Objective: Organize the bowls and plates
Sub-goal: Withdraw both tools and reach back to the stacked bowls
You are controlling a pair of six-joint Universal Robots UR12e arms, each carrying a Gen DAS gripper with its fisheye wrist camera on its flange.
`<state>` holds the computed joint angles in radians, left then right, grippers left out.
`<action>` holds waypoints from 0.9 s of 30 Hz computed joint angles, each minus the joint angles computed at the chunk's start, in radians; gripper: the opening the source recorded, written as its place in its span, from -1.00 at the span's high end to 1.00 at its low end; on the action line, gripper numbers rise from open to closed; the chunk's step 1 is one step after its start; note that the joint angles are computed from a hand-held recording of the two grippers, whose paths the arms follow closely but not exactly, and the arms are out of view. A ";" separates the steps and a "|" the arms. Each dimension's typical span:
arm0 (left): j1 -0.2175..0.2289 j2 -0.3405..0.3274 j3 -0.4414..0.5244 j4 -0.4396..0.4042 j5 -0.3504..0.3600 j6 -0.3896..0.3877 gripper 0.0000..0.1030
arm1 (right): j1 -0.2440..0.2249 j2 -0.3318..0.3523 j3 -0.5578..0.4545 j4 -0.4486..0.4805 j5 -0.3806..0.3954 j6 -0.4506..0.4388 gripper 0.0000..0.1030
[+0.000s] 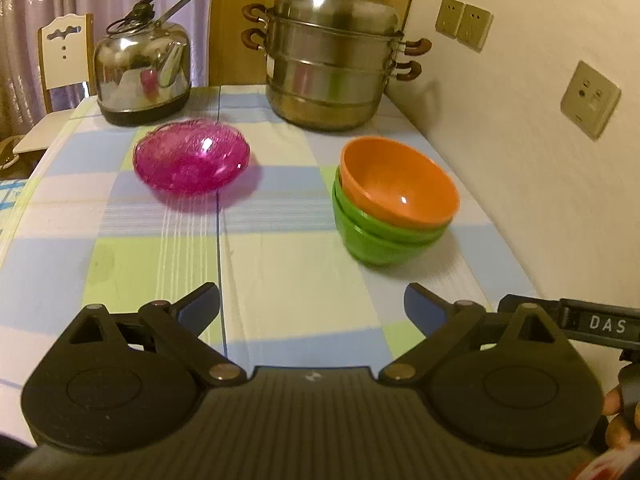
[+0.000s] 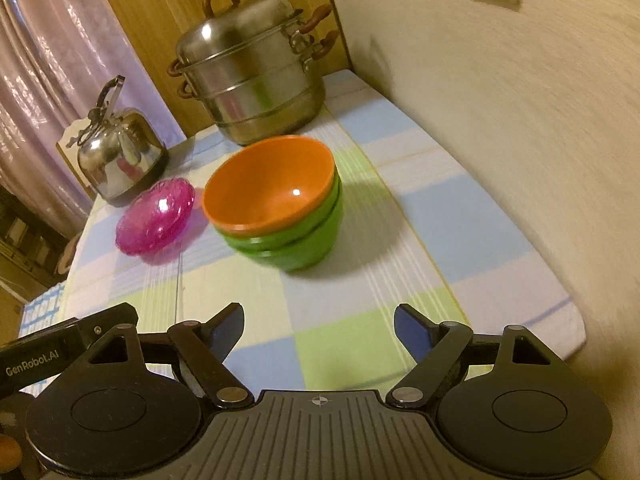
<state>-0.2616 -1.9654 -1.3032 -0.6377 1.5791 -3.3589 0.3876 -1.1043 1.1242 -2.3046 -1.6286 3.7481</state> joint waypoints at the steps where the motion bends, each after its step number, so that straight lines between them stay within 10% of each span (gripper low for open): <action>1: -0.003 0.007 -0.010 -0.002 0.009 -0.006 -0.90 | 0.003 -0.008 0.012 0.001 -0.003 0.004 -0.59; 27: -0.016 0.038 -0.055 -0.036 0.027 -0.044 -0.90 | 0.010 -0.063 0.089 -0.008 -0.015 0.033 -0.60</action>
<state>-0.2773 -1.9278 -1.3584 -0.6740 1.6065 -3.4025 0.3972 -1.1671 1.2131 -2.3130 -1.6438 3.7810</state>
